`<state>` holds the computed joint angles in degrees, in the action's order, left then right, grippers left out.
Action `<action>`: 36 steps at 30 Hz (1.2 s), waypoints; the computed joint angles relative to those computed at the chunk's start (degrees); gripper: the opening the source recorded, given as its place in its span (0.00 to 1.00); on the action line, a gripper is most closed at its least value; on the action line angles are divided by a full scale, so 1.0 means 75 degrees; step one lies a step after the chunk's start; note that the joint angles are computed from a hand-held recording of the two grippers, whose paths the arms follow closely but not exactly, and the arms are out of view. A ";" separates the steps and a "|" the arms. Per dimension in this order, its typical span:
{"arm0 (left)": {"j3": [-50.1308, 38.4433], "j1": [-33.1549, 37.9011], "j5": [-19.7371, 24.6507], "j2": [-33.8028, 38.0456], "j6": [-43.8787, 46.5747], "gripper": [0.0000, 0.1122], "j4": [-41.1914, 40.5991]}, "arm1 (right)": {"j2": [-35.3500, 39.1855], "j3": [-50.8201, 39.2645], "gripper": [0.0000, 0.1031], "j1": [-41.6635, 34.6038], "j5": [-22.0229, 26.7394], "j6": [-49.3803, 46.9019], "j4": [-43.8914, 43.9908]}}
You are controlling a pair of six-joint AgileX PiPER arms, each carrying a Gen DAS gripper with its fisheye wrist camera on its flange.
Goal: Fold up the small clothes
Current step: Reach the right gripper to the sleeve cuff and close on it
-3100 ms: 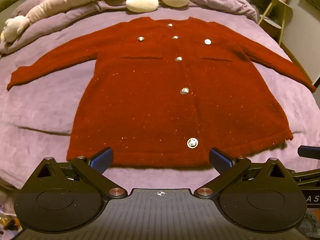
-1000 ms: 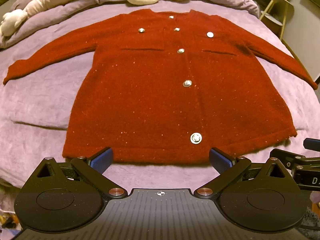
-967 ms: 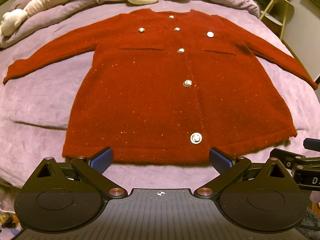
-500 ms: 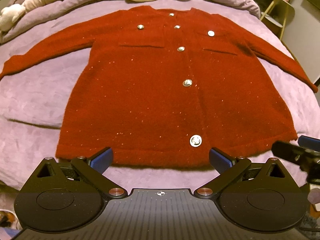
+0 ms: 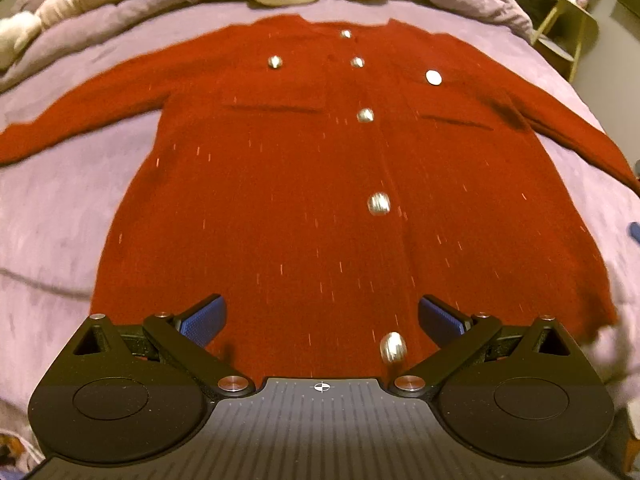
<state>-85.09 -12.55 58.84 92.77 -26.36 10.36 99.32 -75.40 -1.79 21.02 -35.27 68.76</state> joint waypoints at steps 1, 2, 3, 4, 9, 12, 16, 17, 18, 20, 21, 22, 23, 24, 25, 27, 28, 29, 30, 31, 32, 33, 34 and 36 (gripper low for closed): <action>-0.0176 -0.0037 0.0005 0.0180 -0.0069 0.92 0.0169 | 0.0307 -0.0348 0.96 -0.0175 -0.0125 0.0205 -0.0159; -0.0351 -0.0062 -0.0003 0.0354 -0.0112 0.92 0.0321 | 0.0606 -0.0709 0.96 -0.0324 -0.0340 0.0709 -0.0537; -0.0555 -0.0067 -0.0024 0.0564 -0.0150 0.92 0.0484 | 0.0992 -0.1134 0.96 -0.0483 -0.0700 0.1467 -0.1132; -0.0801 -0.0079 -0.0053 0.0810 -0.0212 0.92 0.0648 | 0.1312 -0.1519 0.96 -0.0662 -0.0847 0.2231 -0.1674; -0.1893 0.0088 -0.0332 0.1896 -0.0402 0.92 0.0770 | 0.3132 -0.3858 0.45 -0.1790 -0.0440 0.6050 -0.3873; -0.2289 0.0210 -0.0412 0.2384 -0.0473 0.92 0.0572 | 0.4084 -0.5156 0.33 -0.2158 0.0304 0.7427 -0.4589; -0.2115 0.0413 -0.0741 0.2490 -0.0426 0.92 0.0029 | 0.4464 -0.5191 0.24 -0.2511 0.0248 0.6412 -0.3002; -0.1998 0.0484 -0.0845 0.2481 -0.0397 0.92 -0.0149 | 0.4588 -0.5208 0.24 -0.2618 0.0274 0.5991 -0.2461; -0.1906 0.0514 -0.0950 0.2479 -0.0409 0.92 -0.0175 | 0.4669 -0.5237 0.20 -0.2660 0.0297 0.5814 -0.2219; -0.1312 0.0689 -0.1576 0.2224 -0.0031 0.92 -0.0519 | 0.4900 -0.5583 0.16 -0.2666 0.0430 0.6215 -0.2564; -0.1133 0.0750 -0.1745 0.2127 0.0058 0.92 -0.0628 | 0.4969 -0.5688 0.13 -0.2544 0.0362 0.6665 -0.3183; -0.1097 0.0813 -0.1767 0.2105 0.0228 0.92 -0.0777 | 0.4966 -0.5874 0.13 -0.2418 0.0417 0.7273 -0.3946; -0.1181 0.0869 -0.1670 0.2141 0.0451 0.92 -0.0924 | 0.4910 -0.6014 0.12 -0.2327 0.0745 0.7804 -0.4710; -0.1365 0.0914 -0.1478 0.2223 0.0652 0.92 -0.1045 | 0.4987 -0.6460 0.11 -0.2233 0.1067 0.8224 -0.5474; -0.1531 0.0945 -0.1302 0.2305 0.0776 0.92 -0.1115 | 0.5244 -0.7212 0.11 -0.2083 0.1406 0.8591 -0.6238; -0.1861 0.0983 -0.0972 0.2468 0.0918 0.92 -0.1207 | 0.5441 -0.8266 0.10 -0.1725 0.2067 0.9158 -0.7766; -0.1993 0.0996 -0.0856 0.2534 0.0950 0.92 -0.1222 | 0.5532 -0.8844 0.10 -0.1471 0.2365 0.9264 -0.8471; -0.2056 0.0992 -0.0796 0.2571 0.0970 0.92 -0.1212 | 0.5550 -0.9146 0.09 -0.1233 0.2419 0.9126 -0.8916; -0.2081 0.0989 -0.0781 0.2578 0.1024 0.92 -0.1191 | 0.5441 -0.9182 0.09 -0.0953 0.2277 0.8746 -0.9178; -0.2014 0.0992 -0.0844 0.2524 0.1089 0.92 -0.1201 | 0.5451 -0.9458 0.09 -0.0650 0.2290 0.8284 -0.9373; -0.1919 0.1021 -0.0989 0.2456 0.1199 0.92 -0.1255 | 0.5561 -0.9868 0.09 -0.0350 0.2385 0.7804 -0.9497; -0.1726 0.1060 -0.1228 0.2324 0.1347 0.92 -0.1335 | 0.5613 -1.0118 0.09 -0.0006 0.2380 0.7193 -0.9557; -0.1614 0.1108 -0.1380 0.2242 0.1455 0.92 -0.1418 | 0.5650 -1.0259 0.09 0.0368 0.2285 0.6511 -0.9581; -0.1509 0.1273 -0.1540 0.2149 0.1761 0.92 -0.1751 | 0.6184 -1.1331 0.08 0.1079 0.2659 0.5409 -0.9625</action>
